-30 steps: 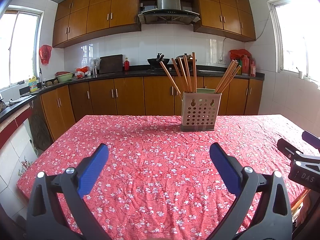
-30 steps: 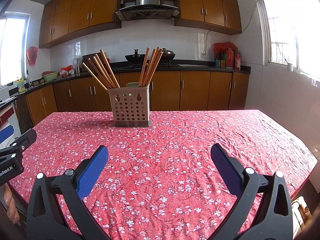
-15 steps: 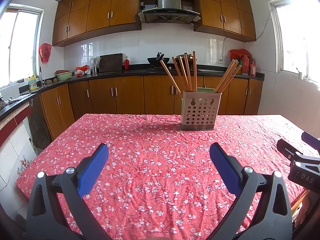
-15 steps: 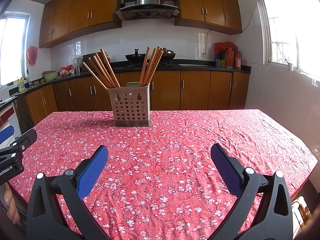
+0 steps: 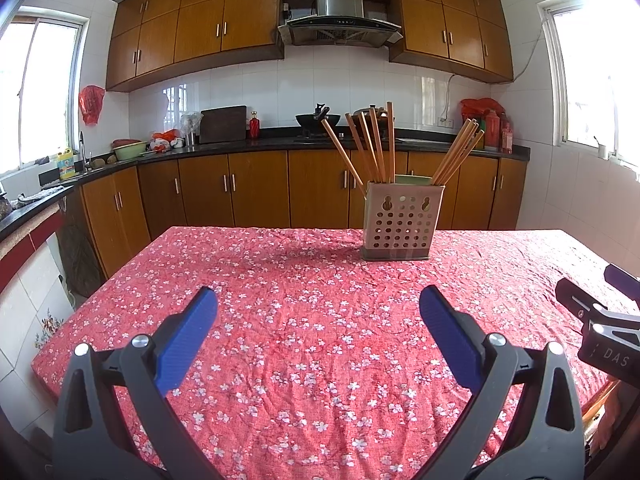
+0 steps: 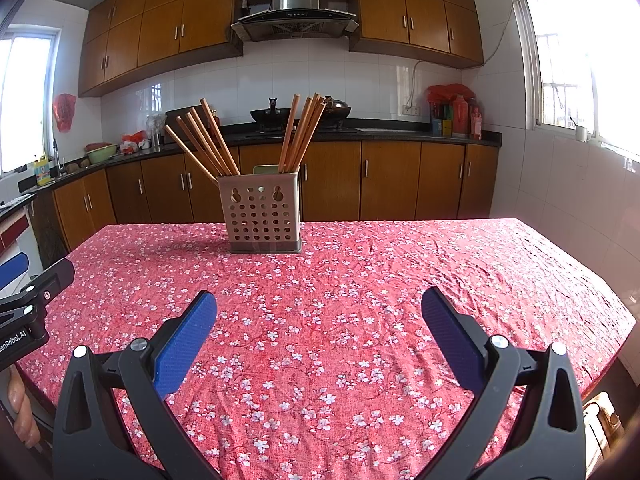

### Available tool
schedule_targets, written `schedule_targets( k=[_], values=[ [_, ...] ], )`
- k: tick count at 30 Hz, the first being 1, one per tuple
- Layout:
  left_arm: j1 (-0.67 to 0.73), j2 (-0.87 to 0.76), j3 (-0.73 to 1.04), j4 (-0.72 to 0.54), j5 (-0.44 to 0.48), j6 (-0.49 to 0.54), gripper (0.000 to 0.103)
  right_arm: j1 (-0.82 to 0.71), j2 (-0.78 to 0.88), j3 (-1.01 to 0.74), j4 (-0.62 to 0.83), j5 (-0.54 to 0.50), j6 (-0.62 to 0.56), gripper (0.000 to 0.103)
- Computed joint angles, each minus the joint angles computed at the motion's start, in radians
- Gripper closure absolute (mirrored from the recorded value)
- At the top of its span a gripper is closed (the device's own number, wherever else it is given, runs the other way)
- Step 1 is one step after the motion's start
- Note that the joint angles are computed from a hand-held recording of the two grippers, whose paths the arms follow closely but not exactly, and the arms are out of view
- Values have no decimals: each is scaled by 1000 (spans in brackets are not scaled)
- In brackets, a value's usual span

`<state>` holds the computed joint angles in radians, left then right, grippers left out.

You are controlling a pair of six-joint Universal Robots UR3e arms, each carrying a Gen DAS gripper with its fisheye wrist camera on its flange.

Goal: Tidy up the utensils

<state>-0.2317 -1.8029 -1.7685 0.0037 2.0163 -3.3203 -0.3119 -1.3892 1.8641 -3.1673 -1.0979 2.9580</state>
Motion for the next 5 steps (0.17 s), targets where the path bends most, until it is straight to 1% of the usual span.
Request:
schedule_targets(
  k=[5],
  values=[
    [2,-1,9,-13,-6,-3,4,1,0,0,1,-1,-1,2]
  ],
)
